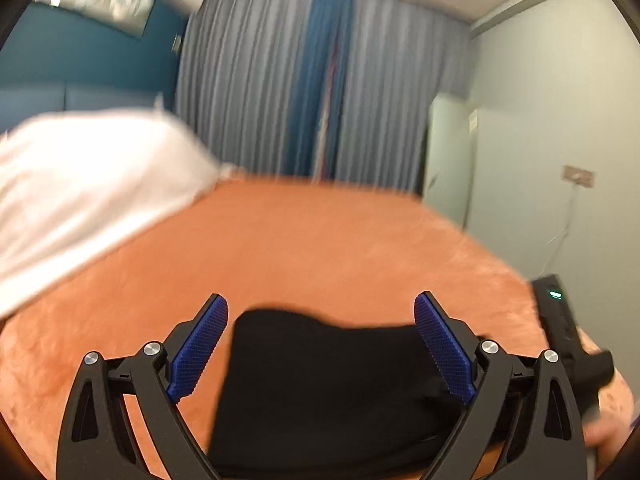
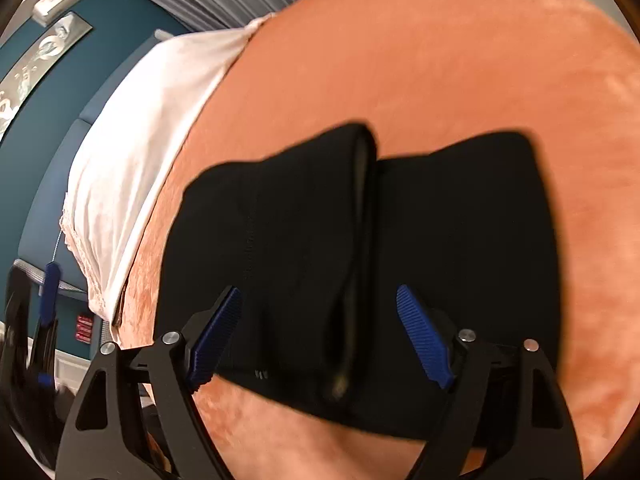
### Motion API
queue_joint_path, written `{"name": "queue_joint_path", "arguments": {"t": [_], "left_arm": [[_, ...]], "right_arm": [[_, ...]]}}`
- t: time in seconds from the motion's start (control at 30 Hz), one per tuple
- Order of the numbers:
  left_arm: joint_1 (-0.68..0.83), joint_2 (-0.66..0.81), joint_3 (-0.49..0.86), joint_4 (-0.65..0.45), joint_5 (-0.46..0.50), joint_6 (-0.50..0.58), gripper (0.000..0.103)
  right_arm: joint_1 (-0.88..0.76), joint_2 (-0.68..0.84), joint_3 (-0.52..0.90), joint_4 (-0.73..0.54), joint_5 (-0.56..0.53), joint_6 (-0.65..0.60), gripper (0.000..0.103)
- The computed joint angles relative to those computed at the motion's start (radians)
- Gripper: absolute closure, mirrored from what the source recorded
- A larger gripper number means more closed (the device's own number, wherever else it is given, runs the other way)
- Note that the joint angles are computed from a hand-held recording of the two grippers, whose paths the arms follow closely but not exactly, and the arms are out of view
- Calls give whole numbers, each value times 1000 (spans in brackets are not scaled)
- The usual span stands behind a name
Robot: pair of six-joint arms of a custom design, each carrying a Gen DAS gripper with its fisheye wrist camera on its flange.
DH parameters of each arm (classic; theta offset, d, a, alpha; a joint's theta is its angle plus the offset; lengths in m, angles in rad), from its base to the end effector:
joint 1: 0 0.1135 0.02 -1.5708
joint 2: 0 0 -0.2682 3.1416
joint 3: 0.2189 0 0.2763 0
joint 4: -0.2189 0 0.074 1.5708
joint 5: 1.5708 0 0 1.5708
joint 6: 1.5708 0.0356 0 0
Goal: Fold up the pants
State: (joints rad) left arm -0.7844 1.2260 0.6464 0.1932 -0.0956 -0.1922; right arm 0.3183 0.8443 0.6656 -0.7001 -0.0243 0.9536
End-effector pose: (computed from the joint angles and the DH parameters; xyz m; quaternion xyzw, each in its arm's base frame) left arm 0.2071 -0.2019 0.2272 0.2163 0.8005 -0.2266 0.5110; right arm 0.1781 0.0596 0.2407 0.2899 0.8949 0.2106 0.2660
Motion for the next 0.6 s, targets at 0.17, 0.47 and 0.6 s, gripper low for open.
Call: {"name": "queue_joint_path", "arguments": {"t": [0.17,0.47,0.6], "left_arm": [[152,211,222,-264,49,26,10],[206,244,264,-324,80,67,10],[139,326,291,-336,51,55,10]], "right_arm": [[127,151,82,8,147,-15,69],[341,5,261,-336,504,81,88],[151,-94,81,-359,318,28,86]]}}
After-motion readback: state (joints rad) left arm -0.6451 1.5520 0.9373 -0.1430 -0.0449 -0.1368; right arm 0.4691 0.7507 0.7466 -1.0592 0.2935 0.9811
